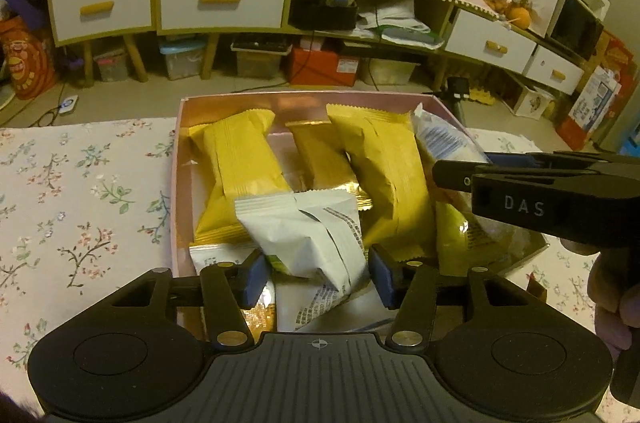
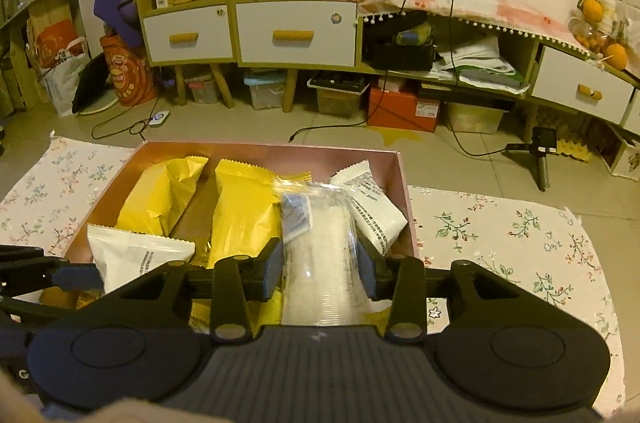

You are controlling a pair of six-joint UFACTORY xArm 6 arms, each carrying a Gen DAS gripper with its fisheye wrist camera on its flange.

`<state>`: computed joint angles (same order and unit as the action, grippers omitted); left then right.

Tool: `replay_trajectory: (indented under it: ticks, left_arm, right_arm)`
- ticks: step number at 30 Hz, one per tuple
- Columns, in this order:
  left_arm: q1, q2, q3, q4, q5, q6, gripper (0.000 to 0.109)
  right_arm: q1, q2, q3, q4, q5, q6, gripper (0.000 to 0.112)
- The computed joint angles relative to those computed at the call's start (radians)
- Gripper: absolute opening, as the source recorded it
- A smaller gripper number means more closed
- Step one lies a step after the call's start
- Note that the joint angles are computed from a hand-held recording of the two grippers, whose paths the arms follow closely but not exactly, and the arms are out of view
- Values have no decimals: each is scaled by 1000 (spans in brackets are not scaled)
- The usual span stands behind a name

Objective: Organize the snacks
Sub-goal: 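Open both tools to release the packet and bread roll, then withdraw both tools and reach the left tool to the white printed packet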

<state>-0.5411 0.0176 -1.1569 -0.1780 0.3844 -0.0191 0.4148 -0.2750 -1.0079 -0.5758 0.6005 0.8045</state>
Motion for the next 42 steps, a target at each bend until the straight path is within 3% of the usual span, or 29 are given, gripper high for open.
replay_trajectory:
  ticks: [3,10,22,42]
  left_arm:
    - [-2,-12,7,7,-4,-9,63]
    - [-10,-51,16,16,13,-20,81]
    - [-31,-161,90,50,38,-50,90]
    - [-53,-384,277,48,93,-53,96]
  right_arm:
    - [0,-7,-2,-6,4,5,41]
    - [4,-41,-1,-13,14,30,61]
    - [47,-122,22,-45,78,68,78]
    - [142,-287,108,-51,219,167,91]
